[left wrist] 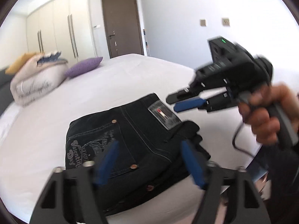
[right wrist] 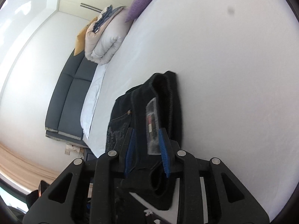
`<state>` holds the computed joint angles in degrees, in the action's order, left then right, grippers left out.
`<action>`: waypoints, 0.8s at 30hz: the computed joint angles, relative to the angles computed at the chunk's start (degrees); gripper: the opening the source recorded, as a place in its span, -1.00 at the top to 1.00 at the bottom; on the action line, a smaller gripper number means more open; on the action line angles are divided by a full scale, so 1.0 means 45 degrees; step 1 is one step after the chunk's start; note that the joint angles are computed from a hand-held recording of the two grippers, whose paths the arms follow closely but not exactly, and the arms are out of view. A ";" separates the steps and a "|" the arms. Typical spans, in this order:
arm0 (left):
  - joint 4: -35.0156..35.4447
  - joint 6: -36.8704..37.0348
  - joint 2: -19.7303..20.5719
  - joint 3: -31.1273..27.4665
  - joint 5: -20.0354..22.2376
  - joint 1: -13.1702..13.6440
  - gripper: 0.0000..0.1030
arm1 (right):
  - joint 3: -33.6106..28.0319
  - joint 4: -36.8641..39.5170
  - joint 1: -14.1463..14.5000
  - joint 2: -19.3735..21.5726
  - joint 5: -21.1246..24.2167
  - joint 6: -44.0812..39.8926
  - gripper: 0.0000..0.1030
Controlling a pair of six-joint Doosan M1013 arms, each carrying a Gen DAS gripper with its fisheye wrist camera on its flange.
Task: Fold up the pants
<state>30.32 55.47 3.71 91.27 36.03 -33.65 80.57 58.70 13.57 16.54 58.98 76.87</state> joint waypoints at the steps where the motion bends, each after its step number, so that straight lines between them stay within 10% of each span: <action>1: -0.0938 0.0391 -0.0009 -0.0164 0.0050 0.0332 0.18 | -0.0128 0.0019 0.0110 0.0024 0.0268 -0.0091 0.52; 8: -0.5949 0.2505 0.0574 -0.0981 0.0369 0.2533 0.67 | -0.0559 -0.1286 0.0632 0.0406 0.1100 0.0809 0.52; 12: -0.9123 0.4545 0.1444 -0.1642 0.1225 0.3649 0.83 | 0.0467 -0.0589 0.0444 0.0304 0.0540 0.0417 1.00; 20: -1.3200 0.6826 0.2217 -0.1921 0.1590 0.4926 0.93 | 0.1087 0.0583 0.0297 0.0251 0.0307 -0.0455 1.00; 24: -1.2742 0.6742 0.1949 -0.1324 0.1451 0.4722 0.96 | 0.1133 0.0425 0.0322 0.0169 0.0224 -0.0406 1.00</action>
